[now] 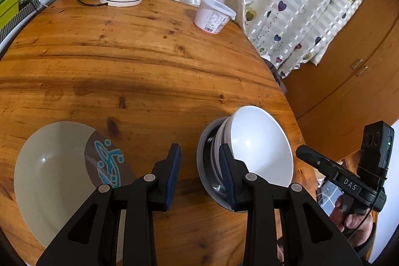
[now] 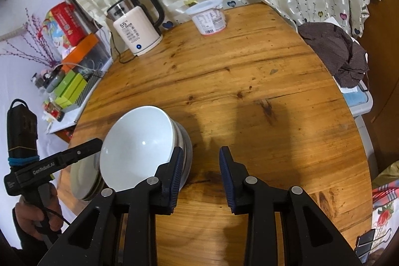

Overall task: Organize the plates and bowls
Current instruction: 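Open the right tool off the bowl rim while the left tool keeps gripping, then lift the steel bowl with its nested white bowls using the left tool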

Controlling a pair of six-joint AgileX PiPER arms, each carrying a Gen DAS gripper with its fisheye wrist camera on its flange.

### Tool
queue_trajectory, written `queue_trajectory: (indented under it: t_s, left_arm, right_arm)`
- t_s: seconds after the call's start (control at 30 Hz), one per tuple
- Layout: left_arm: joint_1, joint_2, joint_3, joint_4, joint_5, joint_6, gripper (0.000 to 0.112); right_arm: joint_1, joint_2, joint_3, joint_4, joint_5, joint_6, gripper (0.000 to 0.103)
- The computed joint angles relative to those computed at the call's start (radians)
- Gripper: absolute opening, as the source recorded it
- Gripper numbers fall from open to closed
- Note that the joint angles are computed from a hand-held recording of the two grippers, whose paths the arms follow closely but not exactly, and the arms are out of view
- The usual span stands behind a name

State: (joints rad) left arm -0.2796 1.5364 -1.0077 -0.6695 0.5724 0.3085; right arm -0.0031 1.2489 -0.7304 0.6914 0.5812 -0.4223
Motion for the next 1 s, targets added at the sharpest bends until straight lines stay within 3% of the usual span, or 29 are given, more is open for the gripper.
queue_trajectory:
  t_s: [0.37, 1.0]
  left_arm:
    - [-0.020, 0.026, -0.011, 0.044, 0.007, -0.046, 0.033]
    - [-0.032, 0.033, -0.014, 0.009, 0.005, -0.026, 0.032]
  right_arm:
    - [-0.001, 0.023, -0.002, -0.013, 0.004, 0.003, 0.030]
    - [-0.038, 0.053, 0.009, 0.108, 0.056, -0.133, 0.030]
